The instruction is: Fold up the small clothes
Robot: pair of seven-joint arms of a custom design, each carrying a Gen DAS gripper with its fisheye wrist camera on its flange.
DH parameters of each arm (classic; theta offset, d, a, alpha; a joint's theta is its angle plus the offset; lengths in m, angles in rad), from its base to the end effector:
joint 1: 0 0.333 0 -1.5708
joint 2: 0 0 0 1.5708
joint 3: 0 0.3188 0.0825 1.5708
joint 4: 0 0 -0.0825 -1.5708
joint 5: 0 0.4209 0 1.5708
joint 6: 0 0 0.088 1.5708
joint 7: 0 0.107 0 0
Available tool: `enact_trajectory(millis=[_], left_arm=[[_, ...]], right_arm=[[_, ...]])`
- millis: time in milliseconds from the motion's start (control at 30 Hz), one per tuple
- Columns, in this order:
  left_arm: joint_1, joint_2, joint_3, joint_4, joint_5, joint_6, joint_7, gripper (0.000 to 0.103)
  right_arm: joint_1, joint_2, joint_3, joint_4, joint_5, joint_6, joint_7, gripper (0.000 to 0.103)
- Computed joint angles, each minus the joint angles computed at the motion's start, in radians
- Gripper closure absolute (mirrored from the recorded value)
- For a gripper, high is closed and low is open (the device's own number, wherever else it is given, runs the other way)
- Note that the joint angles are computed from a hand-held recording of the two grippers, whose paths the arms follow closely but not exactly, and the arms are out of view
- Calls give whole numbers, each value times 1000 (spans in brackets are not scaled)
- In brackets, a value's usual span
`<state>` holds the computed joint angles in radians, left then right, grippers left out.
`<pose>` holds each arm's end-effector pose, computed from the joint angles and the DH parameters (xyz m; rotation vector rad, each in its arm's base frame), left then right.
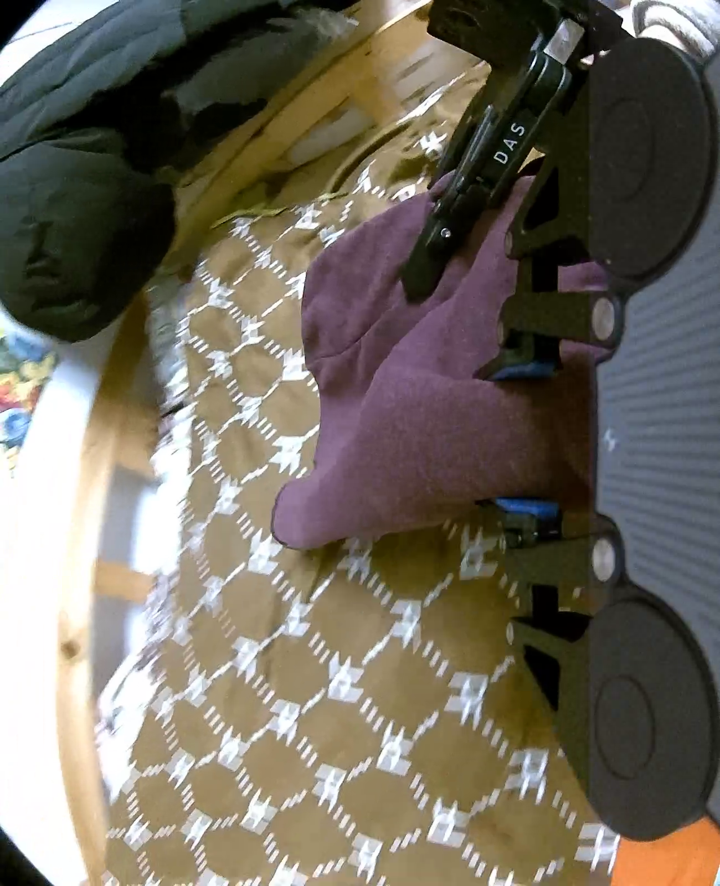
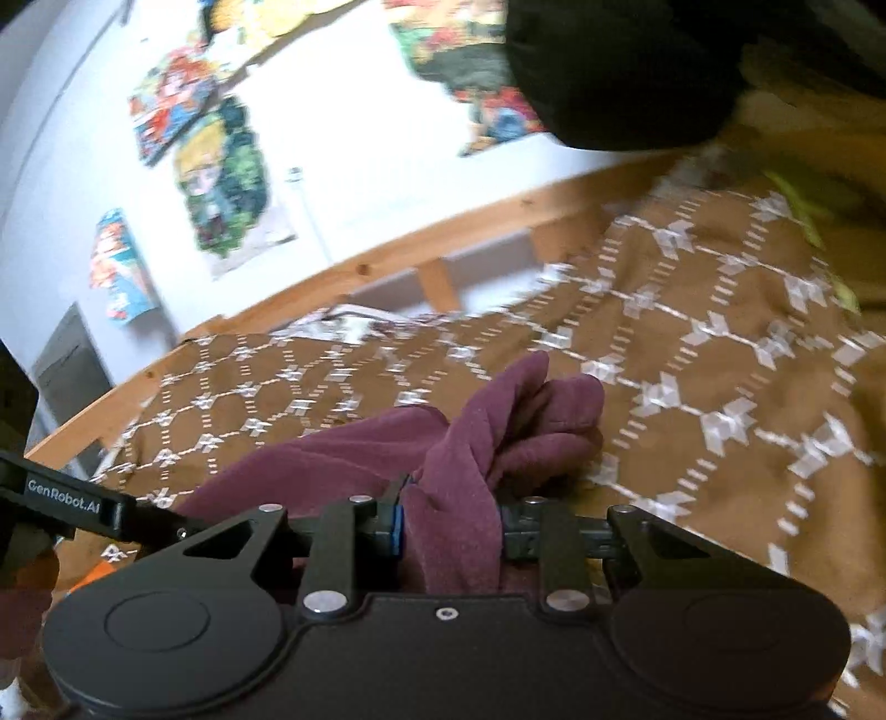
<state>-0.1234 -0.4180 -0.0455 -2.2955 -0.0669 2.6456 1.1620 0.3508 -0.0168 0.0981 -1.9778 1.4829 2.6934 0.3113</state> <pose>0.5024 -0.0867 0.5933 -2.1132 1.5873 -0.9611 0.5757 0.2412 0.5208 -1.6998 0.9804 -0.1501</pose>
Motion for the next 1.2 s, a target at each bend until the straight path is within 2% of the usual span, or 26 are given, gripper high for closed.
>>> enact_trajectory(millis=[267,433,600,667,767,933,1000,1100,1200], left_arm=[[196,-76,-98,-80,311,137,-172,61],[275,-31,-101,-75,440,208,-252,61],[353,17,-132,-85,557,290,-354,61],[332,41,-114,-91,561,295,-343,61],[271,67,-71,-101,521,260,-286,61],[263,45,-62,-139,512,272,-284,58],[245,47,-50,-129,479,243,-269,54],[258,46,-68,-112,474,197,-303,46],[252,42,-72,-98,472,153,-316,42]], right_arm=[[48,124,61,165,105,31,-141,75],[60,263,108,327,154,57,-243,75],[65,360,150,421,131,114,-259,75],[65,379,156,426,86,139,-215,75],[61,396,163,416,-13,172,-107,75],[29,380,191,366,-50,192,-71,75],[37,384,185,363,-100,209,-13,73],[57,396,169,363,-232,245,138,68],[47,396,185,349,-288,276,196,62]])
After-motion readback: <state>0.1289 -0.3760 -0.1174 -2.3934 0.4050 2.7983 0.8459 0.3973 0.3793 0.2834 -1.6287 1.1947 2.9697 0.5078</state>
